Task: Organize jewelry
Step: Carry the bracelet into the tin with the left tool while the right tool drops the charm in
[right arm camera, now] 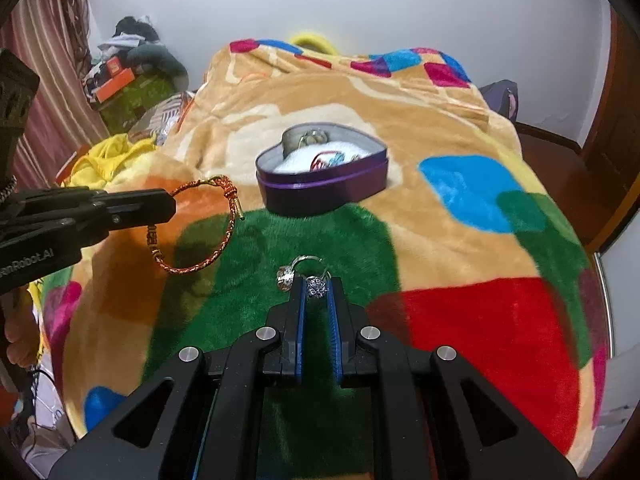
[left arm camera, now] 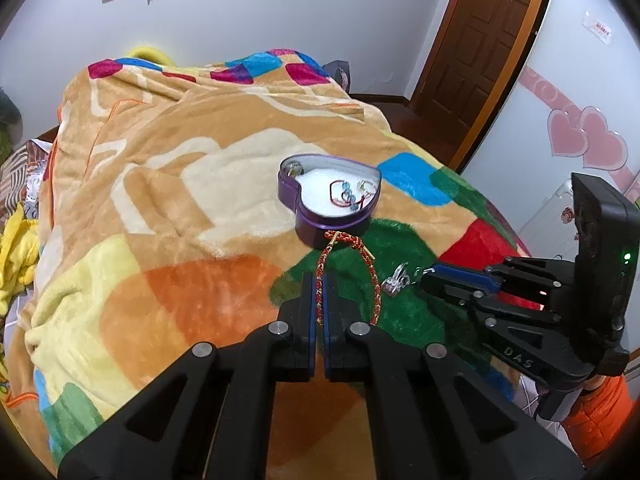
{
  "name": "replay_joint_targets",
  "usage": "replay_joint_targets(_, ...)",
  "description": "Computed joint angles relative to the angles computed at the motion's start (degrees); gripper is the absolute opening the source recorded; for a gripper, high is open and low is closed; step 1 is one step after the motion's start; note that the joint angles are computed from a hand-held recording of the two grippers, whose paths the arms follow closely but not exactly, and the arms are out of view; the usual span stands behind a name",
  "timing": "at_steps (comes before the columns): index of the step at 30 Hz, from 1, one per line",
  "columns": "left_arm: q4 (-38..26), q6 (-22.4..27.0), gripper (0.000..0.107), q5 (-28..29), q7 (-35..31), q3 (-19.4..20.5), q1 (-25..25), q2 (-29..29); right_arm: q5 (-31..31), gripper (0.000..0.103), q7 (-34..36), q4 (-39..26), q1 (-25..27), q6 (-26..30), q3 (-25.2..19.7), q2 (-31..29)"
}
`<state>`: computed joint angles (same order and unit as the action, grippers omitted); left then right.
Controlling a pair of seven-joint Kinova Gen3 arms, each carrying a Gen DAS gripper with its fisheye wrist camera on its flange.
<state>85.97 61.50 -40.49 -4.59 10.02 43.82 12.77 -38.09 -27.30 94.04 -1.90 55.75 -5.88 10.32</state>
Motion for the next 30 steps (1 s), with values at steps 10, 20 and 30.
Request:
replay_joint_targets(10, -3.10, 2.52, 0.001, -3.03, -0.64, -0.02, 1.03, 0.14, -5.50, 0.009, 2.46, -1.52, 2.10, 0.93, 1.07, -2.11)
replay_joint_targets(20, -5.63, 3.10, 0.001, -5.34, -2.45, -0.77, 0.97, 0.57, -10.98, 0.009, 5.49, -3.00, 2.43, 1.28, 1.61, -3.11)
replay_joint_targets(30, -6.52, 1.65, 0.001, -6.31, -4.79, -2.01, -0.88, 0.91, -14.17, 0.009, 6.08, -5.27, 1.12, 0.18, 0.41, -1.41)
